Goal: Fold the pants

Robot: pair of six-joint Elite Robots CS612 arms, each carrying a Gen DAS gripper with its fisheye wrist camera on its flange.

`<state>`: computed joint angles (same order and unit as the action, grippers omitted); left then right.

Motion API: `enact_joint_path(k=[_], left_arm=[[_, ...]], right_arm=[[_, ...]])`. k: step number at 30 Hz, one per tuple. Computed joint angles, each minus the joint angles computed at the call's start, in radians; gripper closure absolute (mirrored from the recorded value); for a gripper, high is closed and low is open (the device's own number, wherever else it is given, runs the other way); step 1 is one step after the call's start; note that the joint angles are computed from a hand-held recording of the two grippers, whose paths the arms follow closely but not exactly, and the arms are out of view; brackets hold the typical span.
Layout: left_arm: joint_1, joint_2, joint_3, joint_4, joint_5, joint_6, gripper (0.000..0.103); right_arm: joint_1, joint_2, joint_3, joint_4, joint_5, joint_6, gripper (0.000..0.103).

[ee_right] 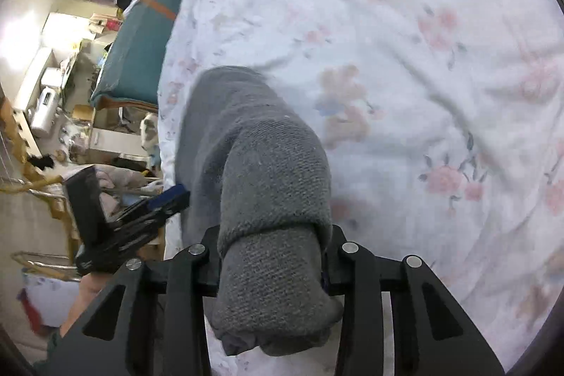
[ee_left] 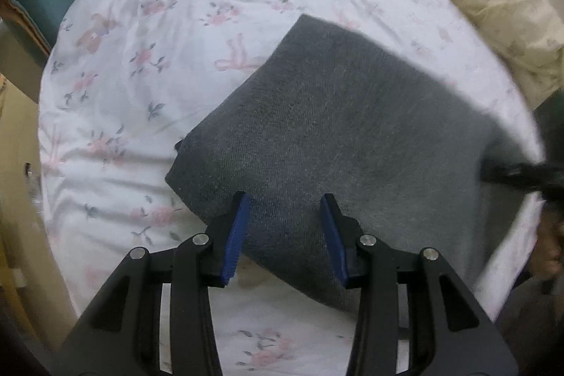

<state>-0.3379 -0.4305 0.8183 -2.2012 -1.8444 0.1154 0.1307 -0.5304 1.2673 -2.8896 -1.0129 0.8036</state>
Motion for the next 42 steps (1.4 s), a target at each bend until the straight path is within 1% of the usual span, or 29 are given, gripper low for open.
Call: enact_joint_path(k=[1,2,4,5,6,7,8,10,13,14,16,17,18,19,20,21,22,23,24,26,30,32,35,36,38,39,40,41,42], left_arm=[[0.005,0.000,-0.005,-0.002,-0.019,-0.012,0.054],[0.009,-0.003,-0.002,-0.027,-0.023,-0.037,0.048],[0.019,-0.014,0.021,-0.114,-0.023,-0.101,0.020],[0.025,-0.013,0.025,-0.171,-0.009,-0.161,0.014],[0.029,-0.007,0.019,-0.190,0.002,-0.198,0.005],[0.035,0.008,-0.006,-0.181,-0.002,-0.231,0.003],[0.041,0.033,-0.049,-0.143,-0.027,-0.245,0.003],[0.049,0.087,-0.144,-0.035,-0.075,-0.238,0.003],[0.048,0.149,-0.246,0.105,-0.132,-0.176,0.003],[0.042,0.165,-0.271,0.150,-0.120,-0.135,0.003],[0.035,0.172,-0.272,0.175,-0.106,-0.092,0.002],[0.037,0.178,-0.274,0.171,-0.119,-0.095,0.002],[0.042,0.183,-0.273,0.158,-0.154,-0.111,0.008],[0.047,0.187,-0.276,0.157,-0.201,-0.111,0.037],[0.047,0.187,-0.284,0.176,-0.231,-0.091,0.045],[0.045,0.179,-0.275,0.175,-0.229,-0.069,0.063],[0.041,0.162,-0.252,0.161,-0.221,-0.022,0.073],[0.036,0.140,-0.221,0.138,-0.202,0.009,0.075],[0.035,0.127,-0.201,0.120,-0.199,0.008,0.077],[0.037,0.088,-0.140,0.072,-0.206,-0.031,0.078],[0.040,-0.033,0.040,-0.071,-0.181,-0.129,0.078],[0.043,-0.110,0.172,-0.154,-0.177,-0.208,0.077],[0.040,-0.163,0.290,-0.145,-0.190,-0.248,0.071],[0.032,-0.166,0.315,-0.116,-0.167,-0.243,0.066],[0.013,-0.148,0.316,0.019,-0.074,-0.209,0.061],[0.013,-0.141,0.311,0.055,-0.067,-0.218,0.051],[0.021,-0.140,0.315,0.050,-0.078,-0.251,0.036],[0.023,-0.148,0.322,0.029,-0.049,-0.269,0.031],[0.023,-0.158,0.333,-0.005,-0.017,-0.269,0.030]], right_arm=[[-0.005,-0.001,0.017,-0.010,-0.002,0.013,0.060],[-0.004,-0.003,0.025,-0.013,-0.009,0.024,0.053],[0.001,-0.012,0.046,-0.025,-0.042,0.052,0.045],[0.001,-0.021,0.064,-0.036,-0.062,0.088,0.036],[0.002,-0.021,0.069,-0.049,-0.076,0.131,0.028],[0.004,-0.027,0.086,-0.078,-0.102,0.184,0.013],[0.005,-0.037,0.120,-0.133,-0.137,0.253,0.006],[0.010,-0.049,0.176,-0.228,-0.183,0.372,0.005],[0.019,-0.022,0.190,-0.343,-0.171,0.516,0.005],[0.023,-0.009,0.189,-0.387,-0.161,0.549,0.005],[0.037,0.010,0.179,-0.433,-0.165,0.576,0.005],[0.045,0.014,0.171,-0.431,-0.174,0.569,0.005],[0.051,0.023,0.156,-0.431,-0.181,0.549,0.005],[0.057,0.027,0.144,-0.428,-0.191,0.522,0.014],[0.063,0.025,0.135,-0.412,-0.213,0.489,0.028],[0.073,0.013,0.127,-0.355,-0.252,0.433,0.034],[0.077,0.004,0.127,-0.331,-0.270,0.398,0.046],[0.078,-0.008,0.133,-0.315,-0.289,0.364,0.056],[0.082,-0.017,0.131,-0.302,-0.314,0.334,0.060],[0.079,-0.035,0.137,-0.292,-0.332,0.269,0.067],[0.057,-0.083,0.137,-0.243,-0.288,0.119,0.068],[0.032,-0.103,0.135,-0.196,-0.197,0.049,0.068],[0.011,-0.106,0.102,-0.082,-0.123,-0.062,0.061],[0.008,-0.097,0.091,-0.052,-0.116,-0.078,0.058],[0.011,-0.075,0.076,0.020,-0.137,-0.079,0.049],[0.015,-0.070,0.073,0.090,-0.159,-0.074,0.048],[0.020,-0.069,0.074,0.145,-0.182,-0.065,0.047],[0.020,-0.071,0.087,0.159,-0.175,-0.050,0.038],[0.020,-0.078,0.104,0.135,-0.180,-0.019,0.037]])
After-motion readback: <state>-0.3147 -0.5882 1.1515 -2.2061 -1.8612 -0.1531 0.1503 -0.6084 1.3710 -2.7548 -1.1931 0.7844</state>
